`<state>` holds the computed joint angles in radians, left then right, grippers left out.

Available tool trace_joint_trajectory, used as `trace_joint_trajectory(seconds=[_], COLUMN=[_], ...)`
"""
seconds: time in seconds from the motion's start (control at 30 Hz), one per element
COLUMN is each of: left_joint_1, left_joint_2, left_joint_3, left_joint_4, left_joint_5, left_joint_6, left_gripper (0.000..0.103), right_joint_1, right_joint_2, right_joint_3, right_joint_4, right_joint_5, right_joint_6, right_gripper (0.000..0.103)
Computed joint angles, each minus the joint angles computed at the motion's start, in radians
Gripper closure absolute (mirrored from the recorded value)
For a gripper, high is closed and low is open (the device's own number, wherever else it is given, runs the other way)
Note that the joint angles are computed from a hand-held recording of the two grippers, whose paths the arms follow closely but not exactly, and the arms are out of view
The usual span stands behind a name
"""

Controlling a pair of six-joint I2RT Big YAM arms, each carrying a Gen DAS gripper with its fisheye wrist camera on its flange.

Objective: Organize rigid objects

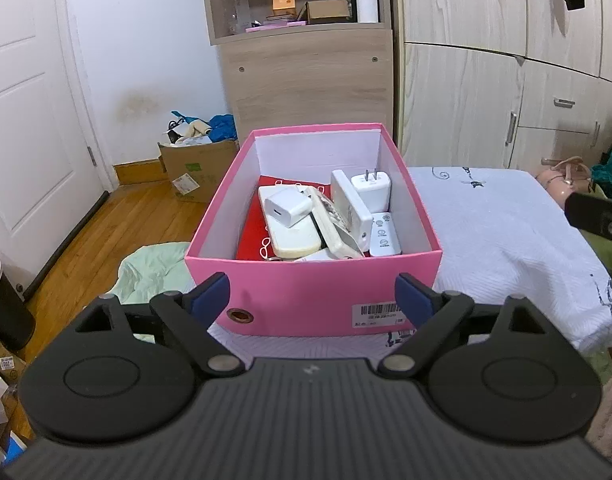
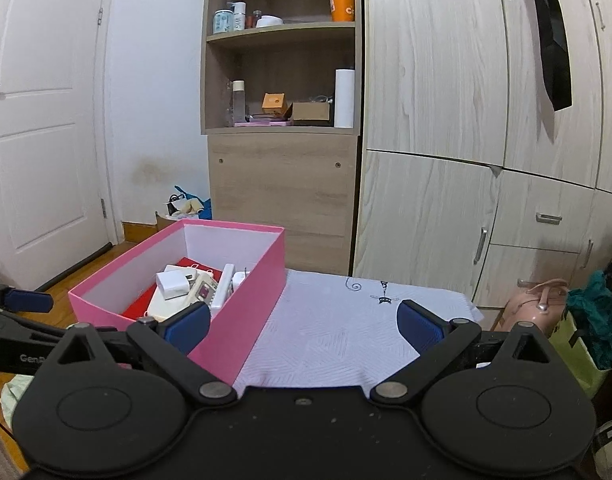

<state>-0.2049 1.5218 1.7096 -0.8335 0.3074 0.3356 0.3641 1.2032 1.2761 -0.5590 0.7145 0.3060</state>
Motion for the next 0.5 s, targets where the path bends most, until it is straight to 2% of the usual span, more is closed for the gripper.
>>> trace_joint_trajectory(seconds=[0.13,0.23,0.37,0.5], left_joint_1=[0.0,-0.001,-0.001,0.004], left_joint_2=[-0.012,-0.033,-0.059,-0.07], left_joint_3=[-0.021,-0.061,-0.11,-0.131], left_joint_4=[0.019,0.067,0.123,0.143], left_joint_5=[0.006,0.005,0.004,0.017], left_joint_6=[-0.001,-0.007,-0.02,-0.03], left_gripper=[0.006,0.005,0.004,0.004], right_joint_1=[0.003,0.01,0.036,0.056], right_joint_2=[-0.002,0.003,0.014,0.016], right_joint_3=[-0.008,-0.015,-0.028,-0.046], right_joint_4=[0.011,0.016,0.037,0.071], right_joint_5=[0.015,0.042,0.132,0.216], right_joint_6=[0.003,0.014,-0.026,-0.075], right_gripper=[0.002,0.002,0.002,0.002])
